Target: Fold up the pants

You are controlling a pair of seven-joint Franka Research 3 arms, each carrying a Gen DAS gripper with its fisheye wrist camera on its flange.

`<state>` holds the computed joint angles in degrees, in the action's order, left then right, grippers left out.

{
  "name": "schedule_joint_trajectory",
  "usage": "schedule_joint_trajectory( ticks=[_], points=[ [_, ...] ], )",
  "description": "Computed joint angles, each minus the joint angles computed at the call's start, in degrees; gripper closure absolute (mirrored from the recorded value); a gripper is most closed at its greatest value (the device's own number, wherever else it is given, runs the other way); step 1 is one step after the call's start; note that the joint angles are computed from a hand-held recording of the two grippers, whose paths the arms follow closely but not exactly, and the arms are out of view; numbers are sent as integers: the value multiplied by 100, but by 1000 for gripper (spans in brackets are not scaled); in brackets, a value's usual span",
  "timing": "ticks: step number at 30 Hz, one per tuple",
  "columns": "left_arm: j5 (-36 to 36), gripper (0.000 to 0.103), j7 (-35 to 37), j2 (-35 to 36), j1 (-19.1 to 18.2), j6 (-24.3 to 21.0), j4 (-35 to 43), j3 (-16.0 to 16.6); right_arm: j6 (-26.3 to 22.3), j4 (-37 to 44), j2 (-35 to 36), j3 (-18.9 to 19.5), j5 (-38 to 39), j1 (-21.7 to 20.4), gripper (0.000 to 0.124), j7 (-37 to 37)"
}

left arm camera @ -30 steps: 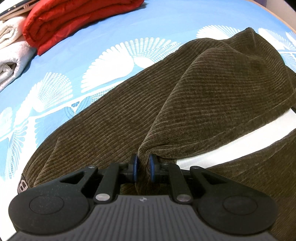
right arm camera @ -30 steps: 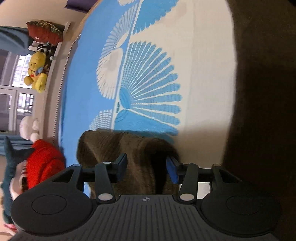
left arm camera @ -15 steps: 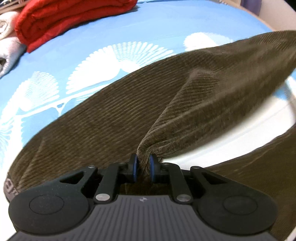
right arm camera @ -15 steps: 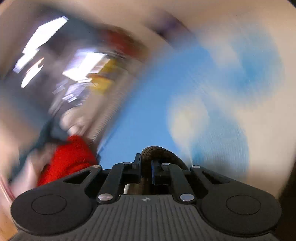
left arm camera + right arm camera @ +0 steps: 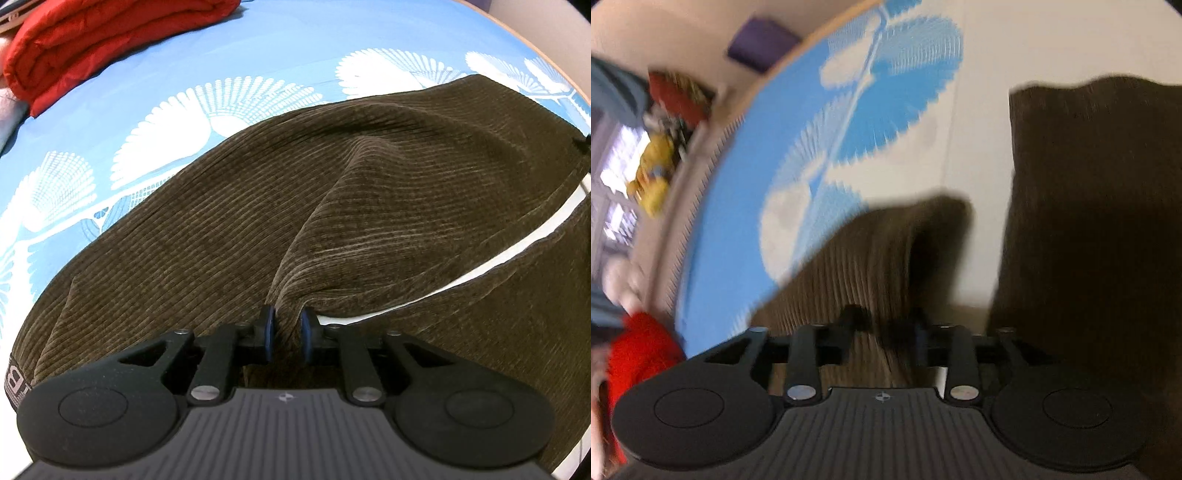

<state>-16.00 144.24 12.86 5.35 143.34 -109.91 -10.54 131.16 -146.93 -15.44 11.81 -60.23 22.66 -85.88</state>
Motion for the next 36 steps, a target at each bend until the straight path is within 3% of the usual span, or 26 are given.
schedule_joint_trajectory(
  ticks=[2,4,6,8,11,12,14,15,17,19,21,23,24,26,28,29,30,33,36],
  points=[
    [14,84,-11,-12,-9,22,-35,-1,121,-333,-250,3,-505,-132,81,542],
    [40,84,-64,17,-25,25,-15,0,553,-614,-401,-93,-1071,-293,82,1012],
    [79,84,-118,16,-45,58,-34,-2,682,-661,-433,-127,-1248,-375,94,1031],
    [119,84,-183,17,-59,80,-38,-3,639,-579,-472,-141,-1201,-407,115,696],
    [-6,84,-92,-2,-18,53,-58,-47,155,-240,-612,38,-1636,-474,116,-27],
    [-50,84,-47,-16,-8,29,-67,-58,-93,-71,-683,191,-1897,-539,117,-614],
    [-122,84,63,-34,4,-1,-80,-67,-1254,516,-471,441,-2234,-279,117,-2384],
    [-125,84,83,-36,-2,6,-85,-59,-1565,648,-427,629,-2201,-306,117,-2766],
    [-150,84,109,-20,0,-55,-49,-48,-1929,753,-348,567,-1513,-111,117,-2969],
    [-197,83,216,-32,18,-173,-28,-55,-1936,818,-226,190,80,73,117,-3415],
    [-286,81,486,-57,56,-409,5,-73,-1440,527,-288,-212,1303,137,117,-3406],
    [-386,74,779,-130,73,-502,-47,-73,-839,97,-388,-404,1962,120,117,-3093],
    [-478,71,877,-138,88,-584,-19,-62,-784,31,-395,-388,2105,100,117,-2986],
    [-622,70,909,-76,116,-842,161,-13,-903,65,-419,-164,1697,-1,117,-2671],
    [-852,65,920,44,211,-1290,470,25,-1783,520,-241,63,1552,69,117,-3070],
    [-938,57,908,126,252,-1481,641,41,-1998,589,-205,96,1511,107,117,-3096],
    [-1085,54,878,213,323,-1664,838,58,-1971,555,-208,22,1599,137,117,-3130],
    [-1427,54,534,602,555,-2131,1563,123,-1147,81,-343,-352,2298,167,113,-3103],
    [-1482,54,-201,1119,766,-2159,2382,222,-1577,385,-235,-211,2368,175,110,-3190]
  ],
)
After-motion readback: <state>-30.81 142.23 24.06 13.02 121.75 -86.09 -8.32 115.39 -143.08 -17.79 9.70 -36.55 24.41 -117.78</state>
